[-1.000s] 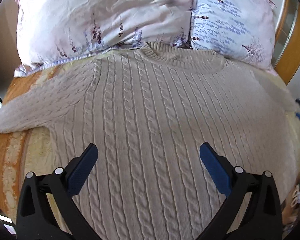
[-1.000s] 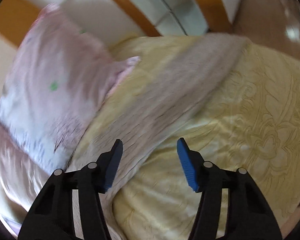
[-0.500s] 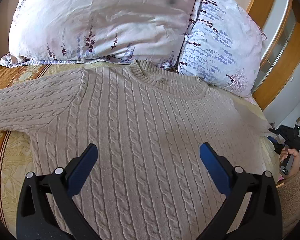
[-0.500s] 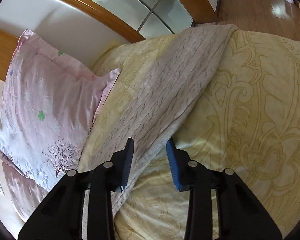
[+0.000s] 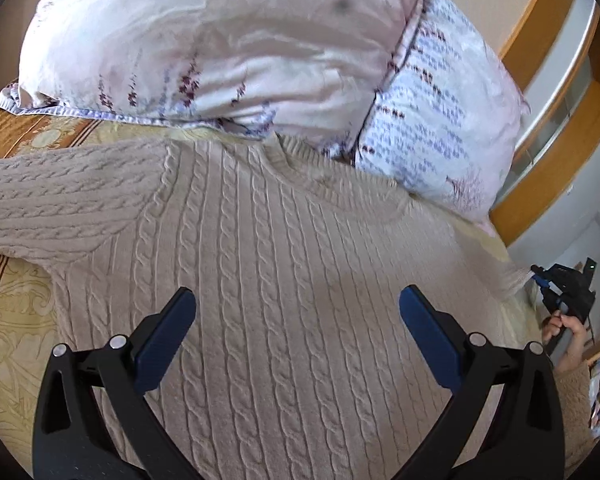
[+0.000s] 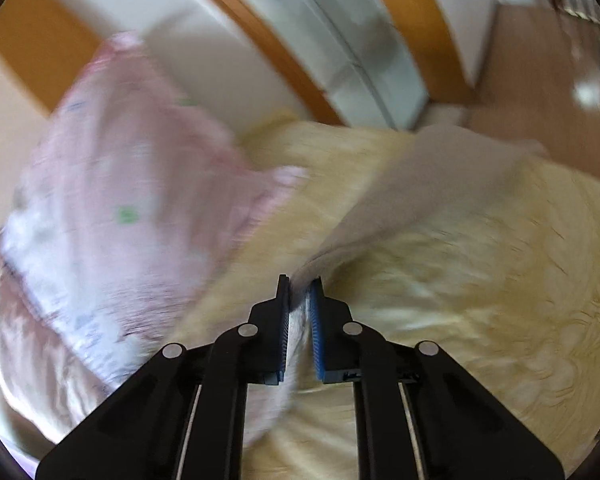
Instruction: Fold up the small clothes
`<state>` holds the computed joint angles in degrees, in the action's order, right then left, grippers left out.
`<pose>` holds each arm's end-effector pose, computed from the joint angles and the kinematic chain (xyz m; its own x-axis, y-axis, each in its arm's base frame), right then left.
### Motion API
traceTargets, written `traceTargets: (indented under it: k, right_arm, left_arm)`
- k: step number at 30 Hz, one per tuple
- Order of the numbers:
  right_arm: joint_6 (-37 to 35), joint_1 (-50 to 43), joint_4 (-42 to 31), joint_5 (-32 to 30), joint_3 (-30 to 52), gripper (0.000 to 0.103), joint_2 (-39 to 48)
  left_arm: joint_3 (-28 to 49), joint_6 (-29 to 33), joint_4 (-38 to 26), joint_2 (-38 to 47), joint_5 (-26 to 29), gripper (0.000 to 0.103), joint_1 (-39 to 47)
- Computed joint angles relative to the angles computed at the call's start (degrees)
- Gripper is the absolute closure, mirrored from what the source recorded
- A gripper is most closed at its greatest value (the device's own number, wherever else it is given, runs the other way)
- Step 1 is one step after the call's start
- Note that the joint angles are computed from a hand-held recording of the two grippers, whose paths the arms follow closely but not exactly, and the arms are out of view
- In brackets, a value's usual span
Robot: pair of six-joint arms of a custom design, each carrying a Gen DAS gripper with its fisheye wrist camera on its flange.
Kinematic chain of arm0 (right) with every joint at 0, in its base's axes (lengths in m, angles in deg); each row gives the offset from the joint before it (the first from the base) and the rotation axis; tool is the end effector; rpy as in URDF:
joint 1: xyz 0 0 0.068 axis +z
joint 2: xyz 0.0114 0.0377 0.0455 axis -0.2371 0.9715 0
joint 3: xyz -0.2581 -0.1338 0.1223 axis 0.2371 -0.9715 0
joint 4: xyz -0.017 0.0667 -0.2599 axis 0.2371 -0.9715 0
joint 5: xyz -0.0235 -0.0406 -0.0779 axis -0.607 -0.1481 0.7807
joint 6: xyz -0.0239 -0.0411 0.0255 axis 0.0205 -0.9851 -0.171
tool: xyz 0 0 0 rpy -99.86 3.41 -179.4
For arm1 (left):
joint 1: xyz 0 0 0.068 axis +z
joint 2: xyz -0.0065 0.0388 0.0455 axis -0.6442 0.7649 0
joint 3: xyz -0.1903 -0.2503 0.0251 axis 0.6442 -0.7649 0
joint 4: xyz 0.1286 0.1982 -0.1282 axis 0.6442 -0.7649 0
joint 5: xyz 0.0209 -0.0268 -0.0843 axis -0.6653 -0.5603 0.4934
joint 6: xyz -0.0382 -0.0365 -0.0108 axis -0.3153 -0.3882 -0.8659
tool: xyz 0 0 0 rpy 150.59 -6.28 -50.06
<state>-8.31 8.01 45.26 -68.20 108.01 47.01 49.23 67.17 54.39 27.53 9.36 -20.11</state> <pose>0.2182 0.0831 0.2140 -0.5740 0.5615 -0.5960 0.1984 0.8015 0.5641 0.0930 0.0240 0.1674 -0.5565 -0.5476 -0.6249 -0.3649 0.8368 -0.4083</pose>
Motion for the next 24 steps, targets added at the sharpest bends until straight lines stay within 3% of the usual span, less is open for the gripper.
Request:
traceTargets:
  k: [5,9,13,17,19,20,21,24]
  right_arm:
    - [-2.5,17.9,2.4,3.4,5.0,0.092,2.6]
    - [-2.9,28.6,6.2,0.9,8.3,0.092,12.5]
    - [-2.5,32.6,4.8,-4.1,14.7,0.093,26.1]
    - [1.4,31.5,7.7,-8.1,12.7,0.090,27.0]
    - [3.5,29.9,9.5,-9.6,10.3,0.073,24.7]
    - [5.0,29.0,10.7,-9.7,8.6,0.053,23.1]
    - [7.0,27.9,12.7,-9.1,6.2,0.046,21.1]
    - [9.8,24.2,12.0,-8.0,3.7,0.046,18.2]
  left_arm:
    - [-0.4,0.7,2.2,2.3,5.9,0.002,4.8]
    - [-0.7,-1.4,3.6,2.2,2.5,0.002,1.5]
    - [-1.8,-3.0,5.6,-1.3,-1.5,0.002,-2.5]
    - [-0.6,-2.8,5.4,-1.8,-4.9,0.002,-7.6]
    - [-0.2,-2.4,5.8,-0.8,-4.1,0.002,-7.5]
    - [-0.1,-2.1,6.1,-0.1,-2.6,0.002,-6.5]
    - [0.1,-1.5,6.9,1.6,0.4,0.002,-4.2]
    - [0.1,-1.5,9.4,6.3,6.7,0.002,1.3]
